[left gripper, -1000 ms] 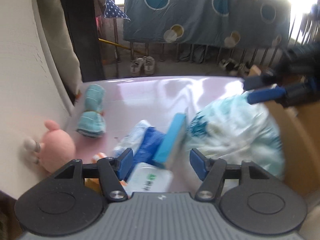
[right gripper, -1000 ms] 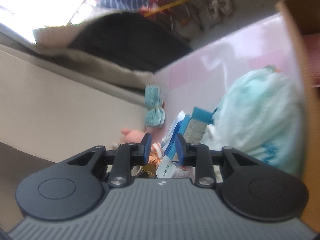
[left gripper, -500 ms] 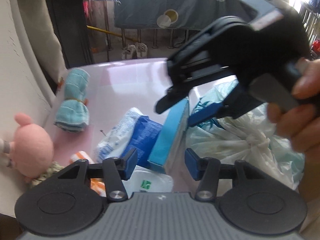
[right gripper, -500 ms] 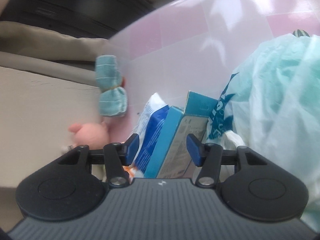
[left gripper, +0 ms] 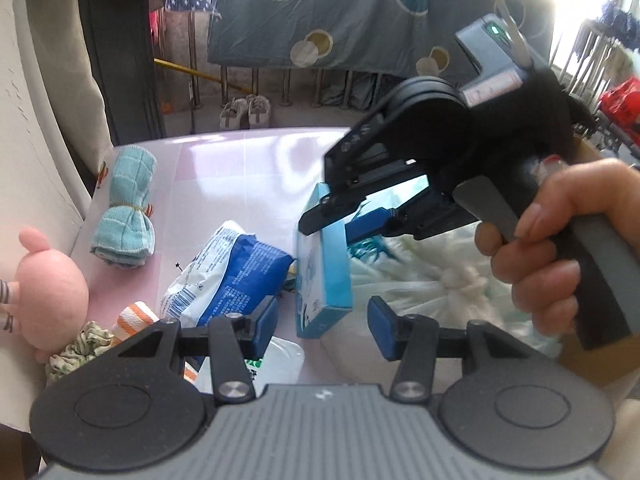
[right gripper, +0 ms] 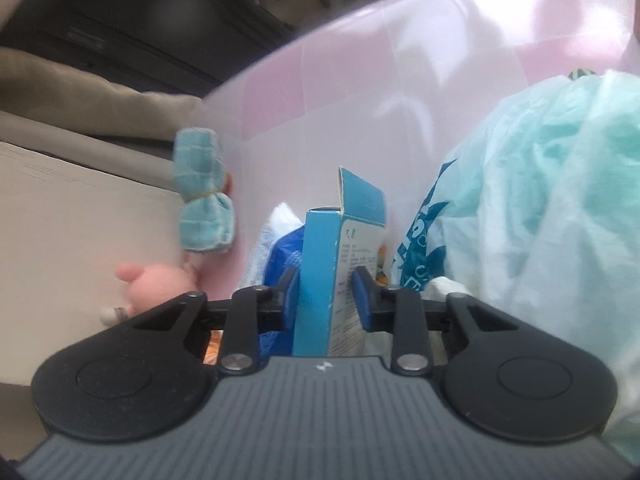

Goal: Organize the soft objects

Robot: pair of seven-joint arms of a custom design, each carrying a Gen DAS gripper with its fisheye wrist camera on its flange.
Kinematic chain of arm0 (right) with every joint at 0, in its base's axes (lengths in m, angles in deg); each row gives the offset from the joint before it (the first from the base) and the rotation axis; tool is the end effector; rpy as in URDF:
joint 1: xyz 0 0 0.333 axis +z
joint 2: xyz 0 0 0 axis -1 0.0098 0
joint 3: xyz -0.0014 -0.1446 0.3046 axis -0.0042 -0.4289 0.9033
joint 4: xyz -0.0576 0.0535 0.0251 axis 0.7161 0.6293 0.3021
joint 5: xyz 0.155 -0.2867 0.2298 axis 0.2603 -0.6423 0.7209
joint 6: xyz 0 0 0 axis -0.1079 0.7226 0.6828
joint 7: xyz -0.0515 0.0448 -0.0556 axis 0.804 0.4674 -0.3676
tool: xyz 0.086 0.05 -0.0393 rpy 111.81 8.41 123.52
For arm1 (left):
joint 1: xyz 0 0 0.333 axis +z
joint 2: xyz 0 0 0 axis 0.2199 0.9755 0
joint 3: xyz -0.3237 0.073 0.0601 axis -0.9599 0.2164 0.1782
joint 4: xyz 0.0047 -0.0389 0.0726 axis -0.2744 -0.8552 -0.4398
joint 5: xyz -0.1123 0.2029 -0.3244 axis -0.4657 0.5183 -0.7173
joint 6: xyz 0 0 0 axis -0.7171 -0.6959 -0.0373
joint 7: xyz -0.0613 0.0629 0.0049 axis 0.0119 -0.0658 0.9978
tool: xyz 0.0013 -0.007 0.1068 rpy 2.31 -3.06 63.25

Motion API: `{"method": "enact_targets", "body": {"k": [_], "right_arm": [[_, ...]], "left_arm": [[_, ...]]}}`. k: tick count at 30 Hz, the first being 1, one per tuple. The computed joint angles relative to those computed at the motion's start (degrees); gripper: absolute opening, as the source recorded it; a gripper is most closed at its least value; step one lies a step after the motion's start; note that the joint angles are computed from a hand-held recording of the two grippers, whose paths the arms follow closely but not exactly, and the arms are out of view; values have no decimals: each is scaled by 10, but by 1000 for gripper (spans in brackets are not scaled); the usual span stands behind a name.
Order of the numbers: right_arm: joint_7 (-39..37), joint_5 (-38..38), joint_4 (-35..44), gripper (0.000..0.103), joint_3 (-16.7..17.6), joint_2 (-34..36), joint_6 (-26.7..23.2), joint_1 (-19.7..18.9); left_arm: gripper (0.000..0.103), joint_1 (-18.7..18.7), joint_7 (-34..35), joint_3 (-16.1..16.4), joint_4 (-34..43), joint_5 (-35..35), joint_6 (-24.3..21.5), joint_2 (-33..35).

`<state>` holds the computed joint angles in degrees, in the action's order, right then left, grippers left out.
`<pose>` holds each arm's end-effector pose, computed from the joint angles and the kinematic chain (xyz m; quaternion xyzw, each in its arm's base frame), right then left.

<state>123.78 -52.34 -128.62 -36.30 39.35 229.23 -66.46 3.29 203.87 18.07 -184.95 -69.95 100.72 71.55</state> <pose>0.5814 0.3439 0.4901 -0.4074 0.8468 0.0534 0.3378 0.5276 -0.1729 0.5552 -0.4014 0.8544 -0.3187 0.0860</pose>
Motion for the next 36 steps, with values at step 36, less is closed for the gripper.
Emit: {"method": "enact_targets", "body": {"k": [36], "right_arm": [[-70,25,-312,26,-16,-313,52,38]], "left_arm": [[62,-35,-30,-11,-10,-62,-141,-32]]}}
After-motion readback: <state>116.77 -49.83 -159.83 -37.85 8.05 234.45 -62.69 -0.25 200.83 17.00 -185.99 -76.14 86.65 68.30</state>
